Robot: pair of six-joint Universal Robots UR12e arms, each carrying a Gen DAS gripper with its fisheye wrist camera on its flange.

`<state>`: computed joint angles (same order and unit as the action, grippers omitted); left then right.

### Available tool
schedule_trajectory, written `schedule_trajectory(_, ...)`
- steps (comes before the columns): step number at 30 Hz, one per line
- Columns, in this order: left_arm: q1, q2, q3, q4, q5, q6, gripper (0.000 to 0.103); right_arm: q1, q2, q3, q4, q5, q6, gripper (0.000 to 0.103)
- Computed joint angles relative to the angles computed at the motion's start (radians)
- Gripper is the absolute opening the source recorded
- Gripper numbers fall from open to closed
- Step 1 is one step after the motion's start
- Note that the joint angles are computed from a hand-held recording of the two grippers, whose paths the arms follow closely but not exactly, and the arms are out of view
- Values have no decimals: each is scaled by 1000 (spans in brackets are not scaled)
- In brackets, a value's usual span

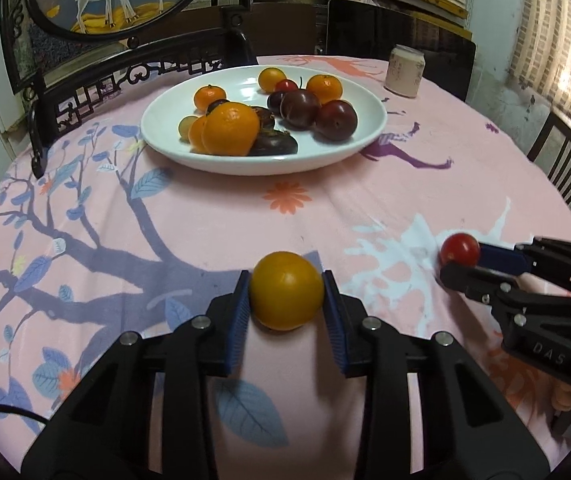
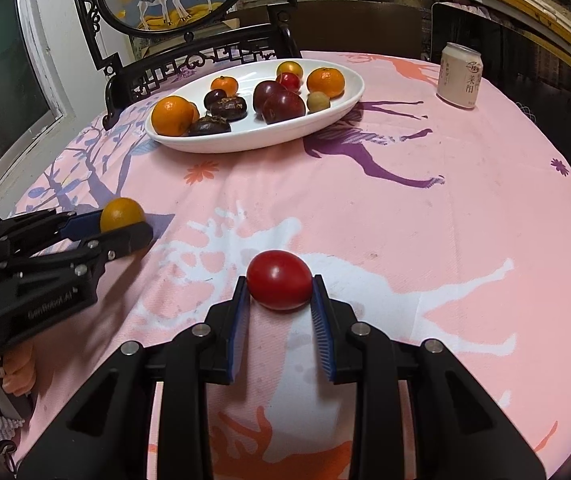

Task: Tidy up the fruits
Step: 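Set the yellow fruit and red tomato on the plate and release both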

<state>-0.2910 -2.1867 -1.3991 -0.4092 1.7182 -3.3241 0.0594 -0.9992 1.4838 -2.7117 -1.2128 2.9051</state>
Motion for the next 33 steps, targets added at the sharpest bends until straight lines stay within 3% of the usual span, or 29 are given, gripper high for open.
schedule_trajectory(5, -13, 19, -26, 2, 33, -2, 35, -12, -28, 47, -48, 35, 6, 31)
schedule_trajectory(10, 5, 52, -47, 50, 7, -36, 35, -48, -39, 48, -144, 122, 113, 31)
schedule_trajectory(14, 25, 42, 17, 42, 61, -56, 35, -60, -18, -32, -166, 160, 187, 31)
schedule_trajectory(18, 50, 7, 103, 24, 38, -99, 35, -55, 28, -135, -165, 200, 247, 31)
schedule_trajectory(24, 71, -81, 242, -49, 24, -124, 35, -26, 134, -312, -85, 237, 298, 31)
schedule_trajectory(33, 103, -191, 394, -157, -38, -134, 35, 10, 279, -530, 106, 168, 270, 31)
